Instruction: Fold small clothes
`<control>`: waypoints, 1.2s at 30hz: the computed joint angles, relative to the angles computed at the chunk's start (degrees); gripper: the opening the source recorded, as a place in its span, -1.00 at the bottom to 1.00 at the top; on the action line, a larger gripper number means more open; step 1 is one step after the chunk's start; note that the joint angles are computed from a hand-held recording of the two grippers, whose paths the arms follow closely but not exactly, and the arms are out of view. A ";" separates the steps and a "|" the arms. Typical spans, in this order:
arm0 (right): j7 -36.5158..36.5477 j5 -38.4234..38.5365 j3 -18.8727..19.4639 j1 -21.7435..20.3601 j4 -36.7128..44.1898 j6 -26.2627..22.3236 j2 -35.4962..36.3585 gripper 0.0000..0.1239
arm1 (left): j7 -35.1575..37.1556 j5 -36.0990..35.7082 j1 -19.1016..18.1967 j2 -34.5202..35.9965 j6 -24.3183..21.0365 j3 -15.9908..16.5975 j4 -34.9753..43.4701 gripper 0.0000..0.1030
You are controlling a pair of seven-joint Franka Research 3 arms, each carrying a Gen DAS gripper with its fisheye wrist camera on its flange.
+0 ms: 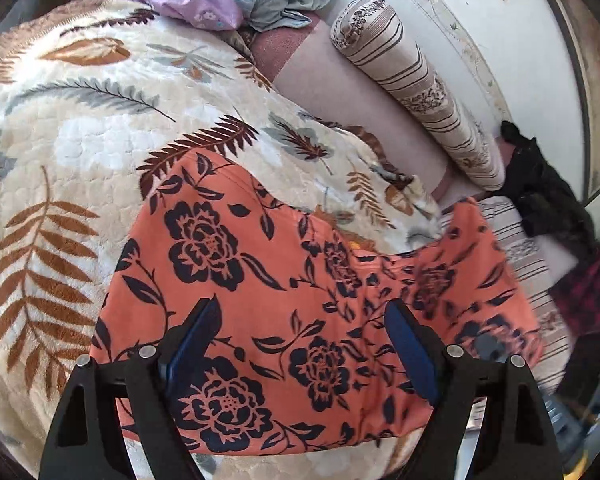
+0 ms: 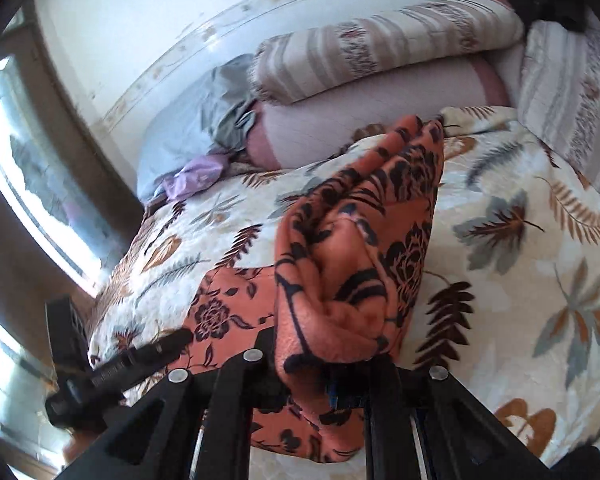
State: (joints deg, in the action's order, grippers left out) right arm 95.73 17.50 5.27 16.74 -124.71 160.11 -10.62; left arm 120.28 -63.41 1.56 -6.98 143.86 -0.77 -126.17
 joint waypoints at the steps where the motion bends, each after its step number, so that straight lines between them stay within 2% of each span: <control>1: 0.23 -0.49 0.62 0.33 -0.14 -0.02 0.62 -0.78 | 0.96 -1.32 0.16 1.00 -2.62 0.68 1.72 0.67; 4: 1.75 -3.33 1.80 0.54 -1.17 0.09 1.45 -0.78 | 0.99 -1.93 1.38 7.12 -12.01 0.40 9.52 0.68; 7: 1.54 -4.47 1.58 0.84 -1.15 -0.63 1.94 -0.78 | -1.89 -2.00 2.99 14.04 -19.09 -2.27 17.48 0.71; 10: 0.98 -5.56 1.45 0.99 -0.96 -0.68 2.13 -0.78 | -10.35 -0.18 4.30 19.74 -23.65 -4.82 23.04 0.71; 12: 0.67 -6.76 1.53 0.91 -1.24 -0.68 1.74 -0.78 | -12.89 -0.48 5.43 21.98 -25.31 -6.52 25.19 0.71; 14: -0.26 -7.89 1.63 0.94 -1.37 -0.87 1.64 -0.78 | -15.96 1.94 5.69 23.16 -24.64 -7.69 26.98 0.71; 17: -0.66 -10.48 2.03 0.65 -1.75 -0.95 1.44 -0.79 | -16.74 4.04 6.25 24.00 -23.27 -9.01 29.11 0.71; 20: -0.03 -12.97 2.63 0.40 -2.51 -0.58 1.27 -0.78 | -16.86 9.30 5.65 25.81 -21.37 -9.85 32.37 0.70; 21: -0.04 -13.57 2.74 0.41 -2.52 -0.61 1.45 -0.78 | -16.74 12.55 5.15 26.32 -21.08 -10.02 33.42 0.54; 22: 0.04 -14.18 2.90 0.48 -2.55 -0.70 1.57 -0.78 | -16.05 15.52 4.81 27.33 -21.83 -10.42 35.07 -0.10; 23: 0.13 -14.66 3.04 0.58 -2.44 -0.93 1.75 -0.78 | -16.01 19.55 4.26 27.98 -22.68 -10.48 36.49 -0.49; 24: 0.69 -15.76 3.31 0.50 -2.29 -1.07 1.90 -0.78 | -16.37 23.07 3.56 27.30 -21.20 -10.33 36.18 -0.71; 25: 0.90 -16.62 3.48 0.56 -2.21 -0.96 1.87 -0.78 | -14.51 22.84 4.13 25.98 -19.59 -10.94 34.93 -0.71; 27: 0.78 -16.72 3.55 1.09 -1.85 -0.56 1.62 -0.78 | -6.13 17.29 6.37 21.27 -16.25 -12.35 30.61 -0.72; 29: -0.05 -16.39 3.88 2.05 -0.73 -0.18 1.56 -0.78 | 1.77 13.79 7.08 16.49 -14.03 -11.64 27.06 -0.72; 31: -1.35 -16.28 4.57 3.35 0.99 0.06 2.15 -0.78 | 6.89 12.29 7.13 13.46 -12.48 -9.57 24.66 -0.72; 33: -2.54 -15.36 5.11 4.90 3.66 -0.61 4.39 -0.78 | 8.42 12.55 7.48 13.49 -12.83 -7.13 24.20 -0.72; 36: -3.43 -13.39 5.40 7.21 8.06 -2.64 9.85 -0.78 | 4.90 15.15 9.26 18.18 -14.99 -4.65 25.99 -0.72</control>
